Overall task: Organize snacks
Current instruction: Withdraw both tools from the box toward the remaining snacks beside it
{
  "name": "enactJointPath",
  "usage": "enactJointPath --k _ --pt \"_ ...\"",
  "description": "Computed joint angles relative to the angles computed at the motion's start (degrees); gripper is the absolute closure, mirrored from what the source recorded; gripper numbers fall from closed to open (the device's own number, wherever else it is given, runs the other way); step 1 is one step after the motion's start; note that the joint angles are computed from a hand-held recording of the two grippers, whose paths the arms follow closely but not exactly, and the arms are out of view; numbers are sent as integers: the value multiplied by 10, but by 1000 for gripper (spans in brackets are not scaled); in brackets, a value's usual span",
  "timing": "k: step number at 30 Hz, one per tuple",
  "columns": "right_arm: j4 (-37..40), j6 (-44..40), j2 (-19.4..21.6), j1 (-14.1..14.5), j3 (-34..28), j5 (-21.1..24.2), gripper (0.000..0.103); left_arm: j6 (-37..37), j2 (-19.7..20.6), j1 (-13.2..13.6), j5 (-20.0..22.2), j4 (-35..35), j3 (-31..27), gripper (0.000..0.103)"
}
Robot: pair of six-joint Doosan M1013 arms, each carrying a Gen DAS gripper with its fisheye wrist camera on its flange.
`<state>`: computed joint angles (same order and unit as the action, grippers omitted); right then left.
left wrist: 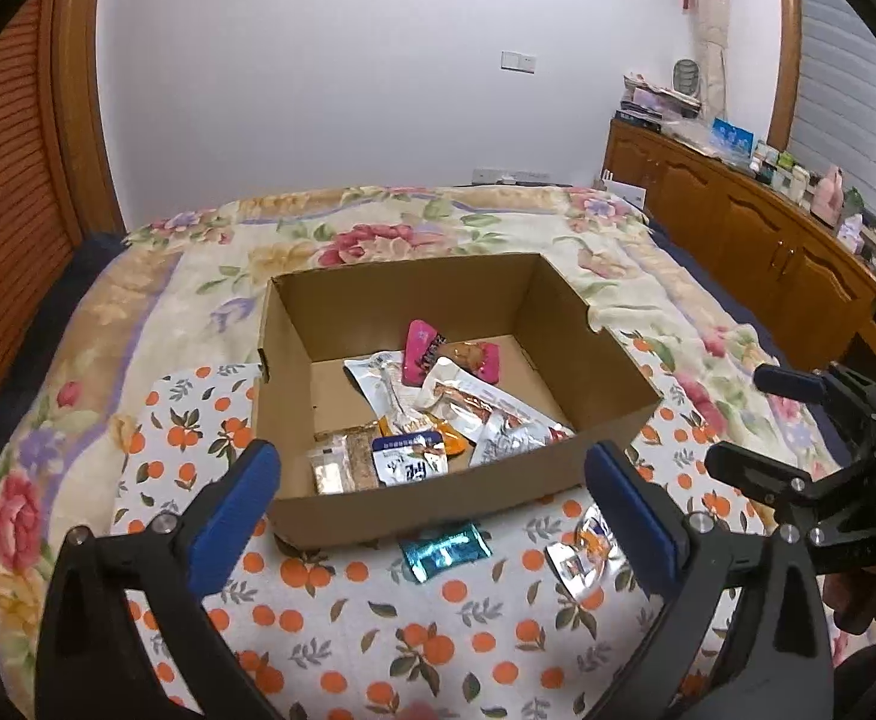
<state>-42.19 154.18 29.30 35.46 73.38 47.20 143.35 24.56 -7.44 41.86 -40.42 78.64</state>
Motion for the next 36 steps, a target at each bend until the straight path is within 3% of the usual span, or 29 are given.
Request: enactJointPath --k 4,13,17,28,36 --pt "-9 20 -8 7 14 4 0 25 -20 0 -24 -14 26 1" --pt "6 47 -13 13 35 3 0 21 -37 8 -16 -21 50 1" --pt "3 67 -10 13 46 -2 0 17 -29 11 6 -21 49 1" --pt "20 72 15 5 62 -25 0 -32 11 4 15 -2 44 2" --pt "28 70 22 -3 73 -49 0 -29 44 -12 2 15 39 15"
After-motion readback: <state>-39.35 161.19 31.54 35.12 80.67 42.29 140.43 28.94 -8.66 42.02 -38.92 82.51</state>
